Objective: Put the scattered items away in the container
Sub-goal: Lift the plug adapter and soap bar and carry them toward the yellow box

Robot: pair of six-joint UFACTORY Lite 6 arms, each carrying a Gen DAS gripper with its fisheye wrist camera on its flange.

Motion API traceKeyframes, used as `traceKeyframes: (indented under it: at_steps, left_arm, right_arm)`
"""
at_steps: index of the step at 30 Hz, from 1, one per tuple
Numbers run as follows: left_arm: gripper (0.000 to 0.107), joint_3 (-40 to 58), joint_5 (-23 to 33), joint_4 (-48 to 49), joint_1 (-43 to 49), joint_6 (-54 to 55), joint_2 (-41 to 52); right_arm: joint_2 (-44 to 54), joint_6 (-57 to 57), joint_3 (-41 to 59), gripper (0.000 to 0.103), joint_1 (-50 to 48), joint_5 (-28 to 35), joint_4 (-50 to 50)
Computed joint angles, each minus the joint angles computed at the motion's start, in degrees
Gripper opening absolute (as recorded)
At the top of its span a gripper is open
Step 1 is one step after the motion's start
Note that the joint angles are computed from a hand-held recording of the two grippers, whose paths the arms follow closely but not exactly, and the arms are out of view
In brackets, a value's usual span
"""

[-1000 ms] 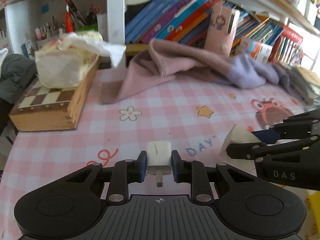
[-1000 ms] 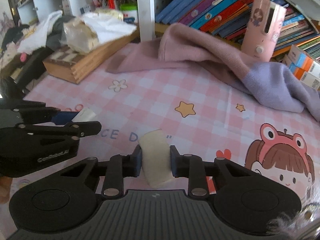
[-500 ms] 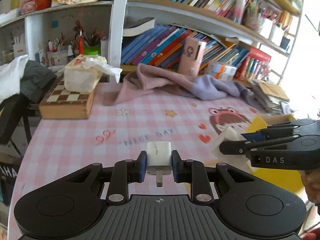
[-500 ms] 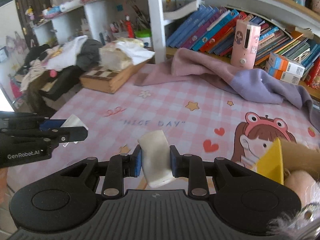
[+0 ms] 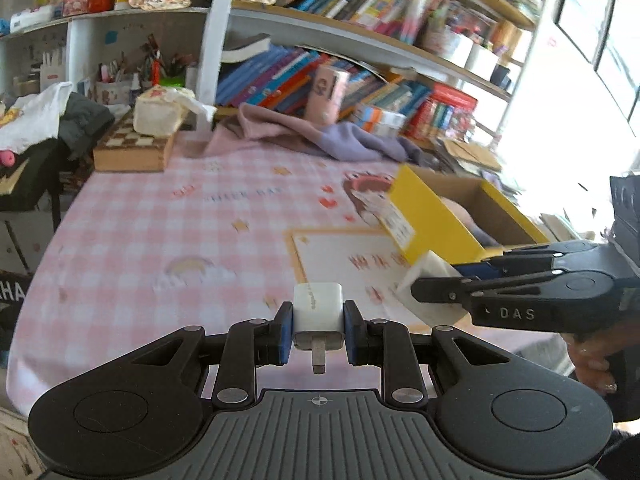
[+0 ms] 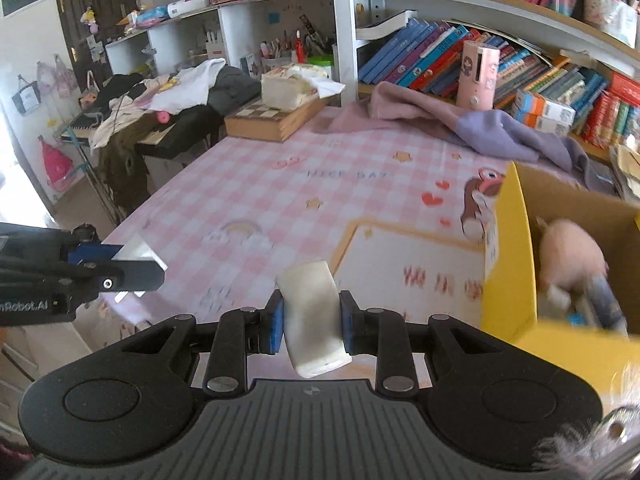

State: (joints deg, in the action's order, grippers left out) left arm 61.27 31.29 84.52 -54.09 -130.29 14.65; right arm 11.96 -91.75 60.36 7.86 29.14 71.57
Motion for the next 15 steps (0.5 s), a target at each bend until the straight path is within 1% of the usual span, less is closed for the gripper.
traceKeyframes:
  at_steps: [4,8,11,15]
  left_arm:
    - [0.024,-0.53,2.55,-4.58,-6.14,0.95,-0.86]
    - [0.024,0.21,2.8,-4.91,-9.4,-0.3,-0.84]
    - [0.024,1.42,0.95,-2.27,-10.63,-2.5,0.75]
    - [0.024,4.3,-1.82,0.92,-11.64,-5.54,4.04]
  right_arm:
    - [-11.06,-1.32,-11.88,0.025,-2.76,0.03,-0.28]
    - [-18.99,2.39,-18.87,0.025,-6.04,0.79,-4.13]
    - [-23.74,4.95,-23.03,0.025,-9.24,1.42,-7.35]
    - [-28.62,8.73,-26.75,0.025,-16.28,3.7,-11.59]
